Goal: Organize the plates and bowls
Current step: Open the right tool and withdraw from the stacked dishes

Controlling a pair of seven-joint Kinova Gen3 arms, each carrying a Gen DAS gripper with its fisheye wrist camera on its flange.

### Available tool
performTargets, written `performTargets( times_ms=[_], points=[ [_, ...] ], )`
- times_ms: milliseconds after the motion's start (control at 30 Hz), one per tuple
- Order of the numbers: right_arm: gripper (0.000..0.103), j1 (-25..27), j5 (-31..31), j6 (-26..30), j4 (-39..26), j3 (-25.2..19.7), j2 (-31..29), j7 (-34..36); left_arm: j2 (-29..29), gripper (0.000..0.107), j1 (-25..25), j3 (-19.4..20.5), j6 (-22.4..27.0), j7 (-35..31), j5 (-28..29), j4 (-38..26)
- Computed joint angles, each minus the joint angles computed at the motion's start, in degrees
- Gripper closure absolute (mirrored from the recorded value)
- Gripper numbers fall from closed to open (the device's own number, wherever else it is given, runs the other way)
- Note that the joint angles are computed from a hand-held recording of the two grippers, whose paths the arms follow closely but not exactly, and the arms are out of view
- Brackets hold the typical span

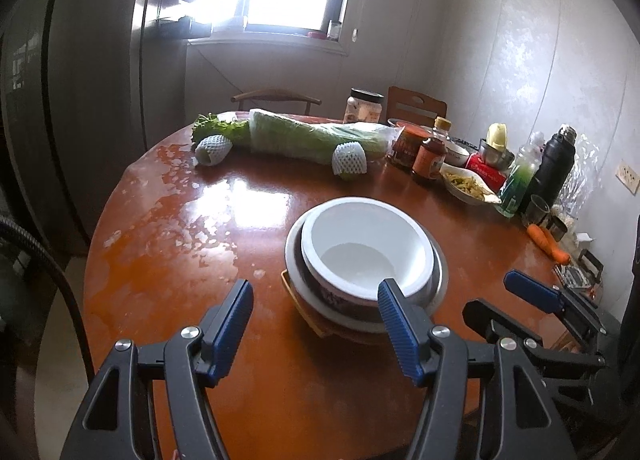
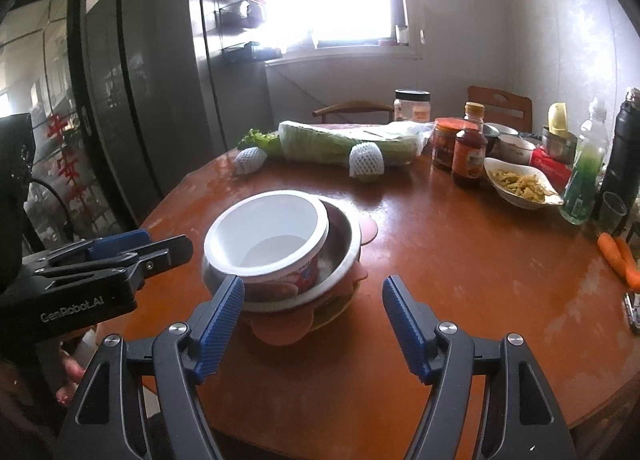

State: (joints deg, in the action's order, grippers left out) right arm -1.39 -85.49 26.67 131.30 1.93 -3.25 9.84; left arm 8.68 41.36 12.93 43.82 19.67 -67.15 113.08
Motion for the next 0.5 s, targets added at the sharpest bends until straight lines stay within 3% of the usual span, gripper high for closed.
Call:
performTargets(
  times_ms=[500],
  points=[
    [0.030, 0.77, 1.93, 1.14, 3.41, 2.03, -3.85, 0.32, 1.92, 0.041, 4.49, 1.29, 6.37, -1.48, 3.97, -1.20]
  ],
)
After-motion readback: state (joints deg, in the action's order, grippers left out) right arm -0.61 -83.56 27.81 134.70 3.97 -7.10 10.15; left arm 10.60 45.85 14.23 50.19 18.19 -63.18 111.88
